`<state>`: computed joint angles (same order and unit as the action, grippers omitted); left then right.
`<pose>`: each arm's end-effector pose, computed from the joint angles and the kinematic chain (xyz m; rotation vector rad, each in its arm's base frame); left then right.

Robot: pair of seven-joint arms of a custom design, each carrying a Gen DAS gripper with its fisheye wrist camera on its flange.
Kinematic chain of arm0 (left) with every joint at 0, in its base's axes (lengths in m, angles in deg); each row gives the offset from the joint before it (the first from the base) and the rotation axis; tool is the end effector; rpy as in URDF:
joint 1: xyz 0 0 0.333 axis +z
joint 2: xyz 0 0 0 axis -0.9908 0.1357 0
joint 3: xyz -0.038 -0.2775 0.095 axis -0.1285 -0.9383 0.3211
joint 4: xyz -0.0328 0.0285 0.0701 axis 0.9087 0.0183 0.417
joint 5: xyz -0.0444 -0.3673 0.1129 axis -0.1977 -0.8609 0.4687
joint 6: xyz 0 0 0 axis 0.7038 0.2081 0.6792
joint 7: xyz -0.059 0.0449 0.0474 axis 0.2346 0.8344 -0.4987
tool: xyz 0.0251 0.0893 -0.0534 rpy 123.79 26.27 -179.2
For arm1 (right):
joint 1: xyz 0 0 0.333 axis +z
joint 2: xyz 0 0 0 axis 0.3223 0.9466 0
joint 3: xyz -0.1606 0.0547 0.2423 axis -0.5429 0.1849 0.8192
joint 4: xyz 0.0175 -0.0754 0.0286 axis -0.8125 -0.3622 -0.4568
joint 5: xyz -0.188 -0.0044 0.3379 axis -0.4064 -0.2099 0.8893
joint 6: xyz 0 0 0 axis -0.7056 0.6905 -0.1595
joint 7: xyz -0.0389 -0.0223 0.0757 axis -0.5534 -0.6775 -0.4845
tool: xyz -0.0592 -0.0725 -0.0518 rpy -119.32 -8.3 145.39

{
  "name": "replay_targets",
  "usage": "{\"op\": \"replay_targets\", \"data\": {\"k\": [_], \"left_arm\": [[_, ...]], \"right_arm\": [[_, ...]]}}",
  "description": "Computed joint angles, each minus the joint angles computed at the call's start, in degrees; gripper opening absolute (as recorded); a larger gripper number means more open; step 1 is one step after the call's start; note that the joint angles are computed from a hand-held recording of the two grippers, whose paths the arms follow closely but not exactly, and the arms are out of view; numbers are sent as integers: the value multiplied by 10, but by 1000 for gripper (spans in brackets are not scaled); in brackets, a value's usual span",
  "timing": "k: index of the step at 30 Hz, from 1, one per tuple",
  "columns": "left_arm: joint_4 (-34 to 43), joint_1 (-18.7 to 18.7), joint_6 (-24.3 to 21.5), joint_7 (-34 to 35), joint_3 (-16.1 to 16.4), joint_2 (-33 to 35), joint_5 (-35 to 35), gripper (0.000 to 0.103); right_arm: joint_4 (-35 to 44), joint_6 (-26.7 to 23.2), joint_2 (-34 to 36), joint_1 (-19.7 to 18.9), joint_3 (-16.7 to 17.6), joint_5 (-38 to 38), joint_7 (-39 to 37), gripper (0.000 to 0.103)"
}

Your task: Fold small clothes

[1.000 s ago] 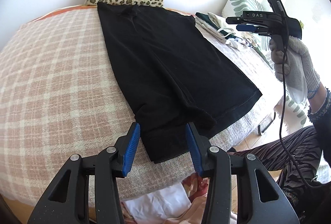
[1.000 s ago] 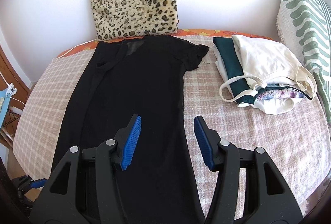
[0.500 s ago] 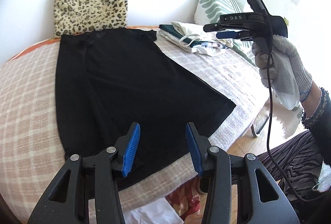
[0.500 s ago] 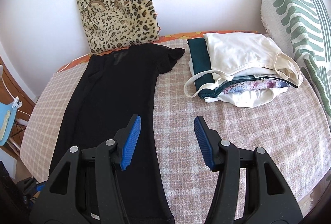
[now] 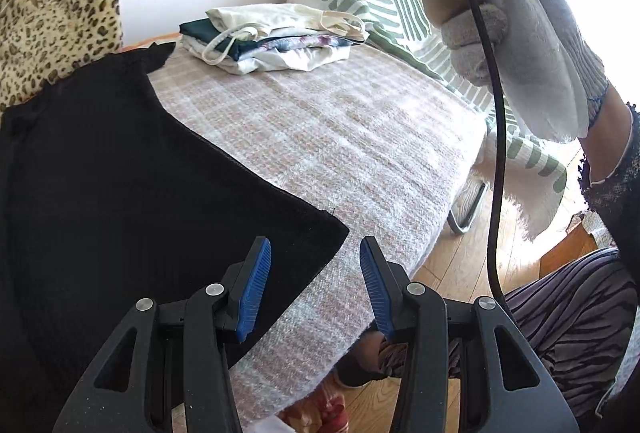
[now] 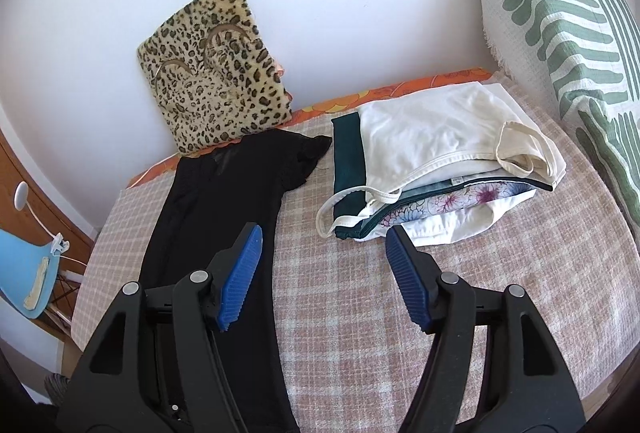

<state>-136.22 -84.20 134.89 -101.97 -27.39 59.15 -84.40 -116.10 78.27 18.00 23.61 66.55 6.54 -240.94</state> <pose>0.4352 -0.0434 0.3307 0.8197 -2.7918 1.1813 0.4339 0.2008 0.4459 -1.2371 1.9819 -0.6325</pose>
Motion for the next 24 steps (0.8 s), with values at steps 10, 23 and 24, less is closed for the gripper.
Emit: {"op": "replay_targets", "data": {"k": [10, 23, 24], "left_arm": [[-6, -26, 71, 8, -20, 18, -34, 45], [90, 28, -60, -93, -12, 104, -12, 4], [96, 35, -70, -101, -13, 109, -11, 3]], "right_arm": [[77, 35, 84, 6, -41, 26, -84, 67], [346, 28, 345, 37, -99, 324, -433, 68], [376, 23, 371, 31, -93, 351, -459, 68]]}}
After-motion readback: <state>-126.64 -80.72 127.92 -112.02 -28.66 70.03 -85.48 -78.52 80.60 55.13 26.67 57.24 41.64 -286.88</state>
